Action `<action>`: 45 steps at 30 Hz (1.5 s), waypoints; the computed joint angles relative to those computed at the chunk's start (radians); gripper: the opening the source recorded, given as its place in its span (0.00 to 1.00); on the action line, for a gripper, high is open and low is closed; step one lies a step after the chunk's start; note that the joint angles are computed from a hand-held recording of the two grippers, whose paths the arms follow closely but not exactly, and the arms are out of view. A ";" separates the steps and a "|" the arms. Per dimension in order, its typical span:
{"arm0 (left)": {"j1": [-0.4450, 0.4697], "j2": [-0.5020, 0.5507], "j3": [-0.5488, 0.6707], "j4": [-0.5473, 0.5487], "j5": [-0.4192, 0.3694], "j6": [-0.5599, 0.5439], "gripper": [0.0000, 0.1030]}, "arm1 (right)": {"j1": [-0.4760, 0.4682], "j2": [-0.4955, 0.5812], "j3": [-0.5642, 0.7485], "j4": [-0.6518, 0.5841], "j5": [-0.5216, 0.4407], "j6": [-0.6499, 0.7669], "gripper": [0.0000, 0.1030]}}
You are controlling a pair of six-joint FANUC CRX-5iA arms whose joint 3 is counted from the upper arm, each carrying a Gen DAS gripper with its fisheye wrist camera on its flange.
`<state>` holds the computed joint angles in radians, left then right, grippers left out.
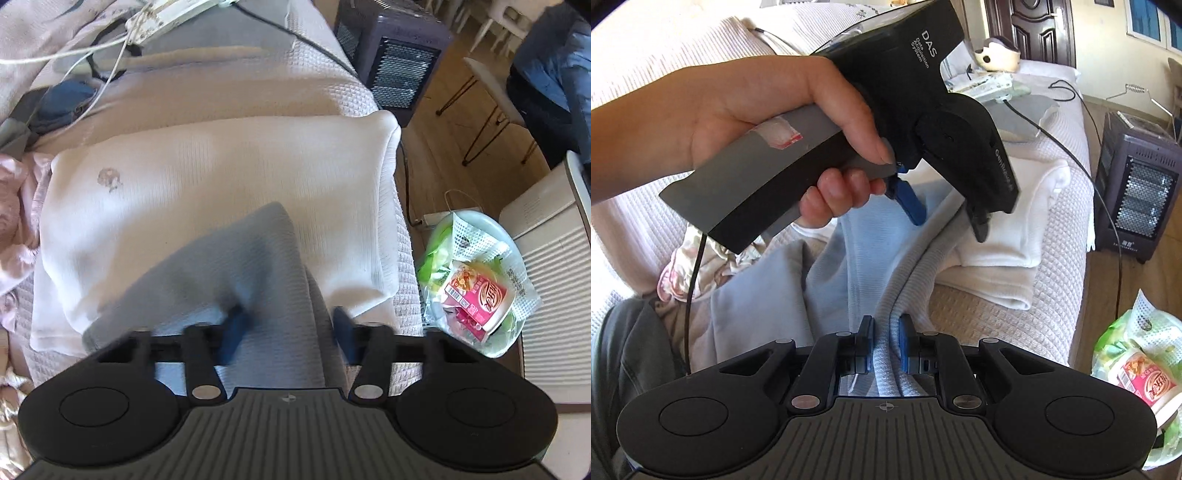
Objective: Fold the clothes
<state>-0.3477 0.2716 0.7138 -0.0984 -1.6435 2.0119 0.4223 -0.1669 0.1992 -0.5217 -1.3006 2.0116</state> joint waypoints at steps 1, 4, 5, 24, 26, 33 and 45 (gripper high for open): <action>0.009 -0.023 -0.031 0.019 0.030 -0.001 0.18 | 0.005 -0.004 -0.005 0.006 0.004 -0.002 0.14; 0.035 -0.090 -0.107 0.063 0.098 -0.004 0.10 | 0.019 -0.012 -0.009 0.028 0.009 -0.003 0.14; 0.048 -0.119 -0.140 0.083 0.129 -0.006 0.09 | 0.024 -0.014 -0.009 0.034 0.010 -0.003 0.14; 0.685 -0.919 -1.035 0.741 0.289 -0.303 0.09 | 0.226 -0.084 0.066 0.108 -0.264 -0.023 0.14; 0.802 -0.987 -1.139 0.843 0.239 -0.352 0.09 | 0.298 -0.091 0.050 0.156 -0.287 -0.036 0.14; 1.065 -1.129 -1.311 0.965 0.113 -0.433 0.09 | 0.443 -0.072 0.034 0.264 -0.327 -0.114 0.10; 1.290 -1.185 -1.426 1.053 -0.048 -0.458 0.26 | 0.478 -0.101 0.009 0.416 -0.314 -0.110 0.39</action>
